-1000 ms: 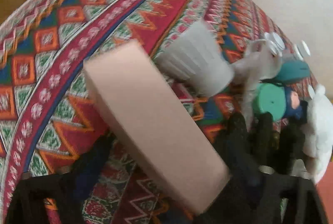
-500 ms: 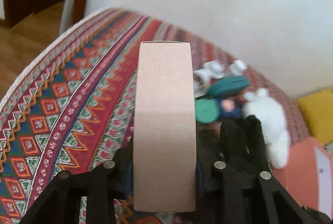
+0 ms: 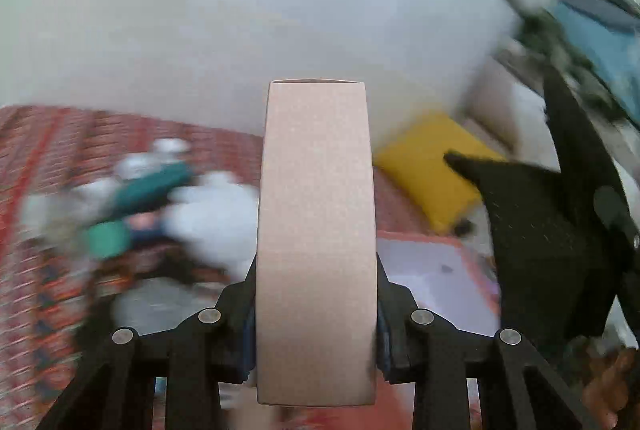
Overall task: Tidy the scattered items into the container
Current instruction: 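Carry the pink box and black glove into the pink box and release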
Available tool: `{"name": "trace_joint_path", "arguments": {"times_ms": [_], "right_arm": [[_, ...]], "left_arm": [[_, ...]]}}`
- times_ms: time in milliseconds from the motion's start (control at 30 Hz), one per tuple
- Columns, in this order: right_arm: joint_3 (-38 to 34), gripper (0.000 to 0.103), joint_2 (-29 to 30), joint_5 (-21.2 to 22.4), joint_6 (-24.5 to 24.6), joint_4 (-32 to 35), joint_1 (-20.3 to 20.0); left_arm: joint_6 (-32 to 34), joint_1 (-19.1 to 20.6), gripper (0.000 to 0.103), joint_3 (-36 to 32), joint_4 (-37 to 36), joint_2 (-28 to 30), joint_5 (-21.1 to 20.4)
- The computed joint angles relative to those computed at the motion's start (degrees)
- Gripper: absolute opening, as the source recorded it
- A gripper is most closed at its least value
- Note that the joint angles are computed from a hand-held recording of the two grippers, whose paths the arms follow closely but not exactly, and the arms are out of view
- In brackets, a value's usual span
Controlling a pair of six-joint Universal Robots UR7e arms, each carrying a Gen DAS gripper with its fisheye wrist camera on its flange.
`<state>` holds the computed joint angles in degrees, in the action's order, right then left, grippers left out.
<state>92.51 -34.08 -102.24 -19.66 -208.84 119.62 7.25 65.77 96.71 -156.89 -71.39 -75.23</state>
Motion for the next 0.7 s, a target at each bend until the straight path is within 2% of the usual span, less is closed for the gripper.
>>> {"name": "trace_joint_path", "arguments": {"times_ms": [100,167,267,333,367,400,433,467,500,533,567,600,633,700], "right_arm": [[4.76,0.007,-4.19,-5.26,-1.53,-8.16,0.07],[6.88,0.007,-6.1,-11.04,-2.68,-13.54,0.03],[7.94,0.007,-7.65,-15.59,-2.52,-15.5,-1.38],[8.43,0.007,-8.73,-16.22,-0.87,-14.18,-3.51],[8.37,0.007,-8.98,-16.27,-0.34,-13.5,-4.47],[7.98,0.008,-9.27,-16.82,1.23,-10.74,-5.84],[7.45,0.008,-9.53,-17.36,2.89,-7.68,-7.23],[6.77,0.013,-9.75,-17.9,4.56,-4.49,-8.59],[5.7,0.029,-9.59,-20.85,7.37,-1.11,-9.5],[4.52,0.043,-8.85,-26.2,8.77,0.27,-9.65],[3.08,0.071,-7.94,-32.1,10.32,1.91,-9.69],[1.57,0.076,-6.8,-37.6,11.56,3.0,-9.93],[0.73,0.076,-6.08,-40.71,10.42,1.69,-9.62],[-0.06,0.078,-5.12,-42.97,5.73,-3.96,-8.49]], "left_arm": [[1.6,-3.29,0.037,-1.83,2.39,5.22,-1.33],[2.78,-4.65,0.037,-2.03,3.19,7.86,-1.28],[4.83,-6.37,0.037,-3.69,3.14,12.84,0.28],[5.98,-6.87,0.039,-6.39,3.54,16.79,1.73],[6.13,-6.95,0.047,-8.85,5.68,18.99,2.81],[5.43,-6.93,0.07,-12.24,10.22,21.7,5.32],[3.24,-6.58,0.076,-15.27,15.67,23.39,7.14],[0.88,-6.18,0.076,-18.34,21.03,25.05,8.59],[-1.58,-5.54,0.076,-20.07,24.75,25.53,8.54],[-2.86,-4.9,0.076,-20.39,26.33,25.04,7.68],[-3.94,-4.3,0.076,-20.48,27.56,24.42,6.92],[-4.15,-3.94,0.076,-19.26,26.97,22.97,6.81],[-4.32,-3.57,0.076,-18.07,26.39,21.55,6.64],[-4.31,-2.68,0.076,-15.43,24.71,18.54,5.86]]}}
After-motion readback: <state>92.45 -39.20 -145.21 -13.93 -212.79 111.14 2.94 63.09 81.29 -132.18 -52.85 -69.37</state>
